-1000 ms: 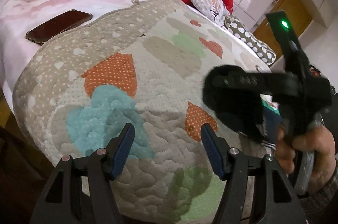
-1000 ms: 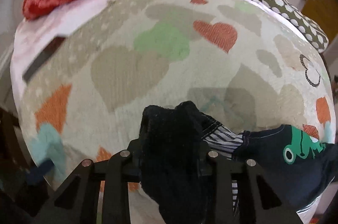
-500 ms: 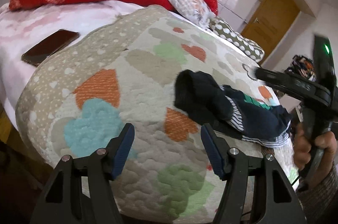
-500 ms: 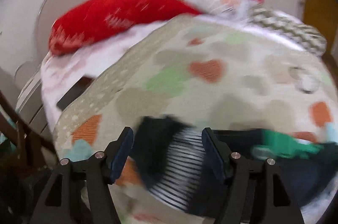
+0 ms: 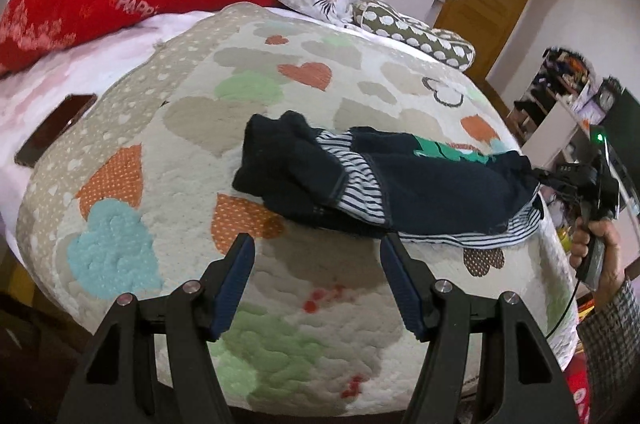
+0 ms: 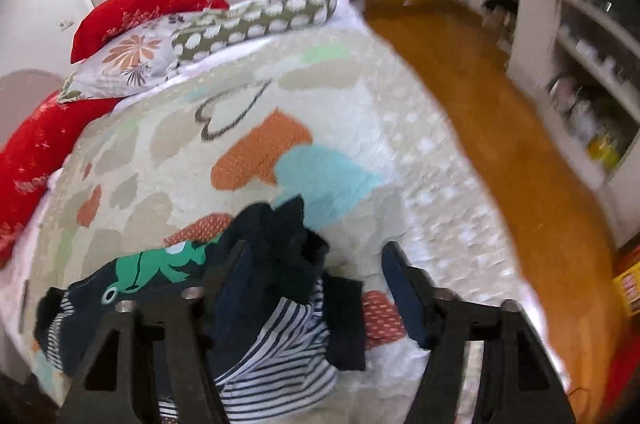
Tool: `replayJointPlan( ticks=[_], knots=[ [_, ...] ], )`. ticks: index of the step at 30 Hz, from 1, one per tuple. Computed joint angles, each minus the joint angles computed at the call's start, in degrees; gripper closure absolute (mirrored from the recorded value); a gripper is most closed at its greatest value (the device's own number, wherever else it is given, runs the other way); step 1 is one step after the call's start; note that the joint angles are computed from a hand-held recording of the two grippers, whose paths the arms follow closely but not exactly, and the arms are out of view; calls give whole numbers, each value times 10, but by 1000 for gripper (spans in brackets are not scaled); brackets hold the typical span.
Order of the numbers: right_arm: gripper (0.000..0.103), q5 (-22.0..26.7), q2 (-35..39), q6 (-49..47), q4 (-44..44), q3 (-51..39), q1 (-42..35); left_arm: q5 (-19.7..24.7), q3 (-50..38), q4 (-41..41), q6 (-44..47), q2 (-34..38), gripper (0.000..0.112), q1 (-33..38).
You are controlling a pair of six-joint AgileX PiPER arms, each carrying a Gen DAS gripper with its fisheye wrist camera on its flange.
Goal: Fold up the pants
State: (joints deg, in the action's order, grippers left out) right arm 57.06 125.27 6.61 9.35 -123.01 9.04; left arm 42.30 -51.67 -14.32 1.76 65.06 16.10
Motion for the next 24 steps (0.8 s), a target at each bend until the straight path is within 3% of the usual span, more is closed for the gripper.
replayJointPlan(
  ticks=[2,5,9,13,17,19,21,24],
  knots=[
    [97,-2,4,-15,47,10,-16,2,-9,44,-44,-2,48,-28],
    [98,-70,-59,-84,118,116,-34,9,-30,96,-94,9,48,-63],
    [98,-107,-143,-162,223,235,-71,16,-62,103,-112,38,48,-97],
    [98,-115,-173,-188,262,292,-104,17,-100,108,-123,75,48,-132],
    [96,-92,-143,-178,259,284,-119,9,-138,135,-141,122,47,-166],
    [85,-112,-151,-186,268,309,-123,4,-164,146,-146,163,47,-179],
    [59,-162,-179,-177,260,354,-121,6,-190,144,-145,204,47,-180],
    [58,-217,-221,-193,287,412,-127,-2,-208,140,-152,253,47,-172]
  ],
)
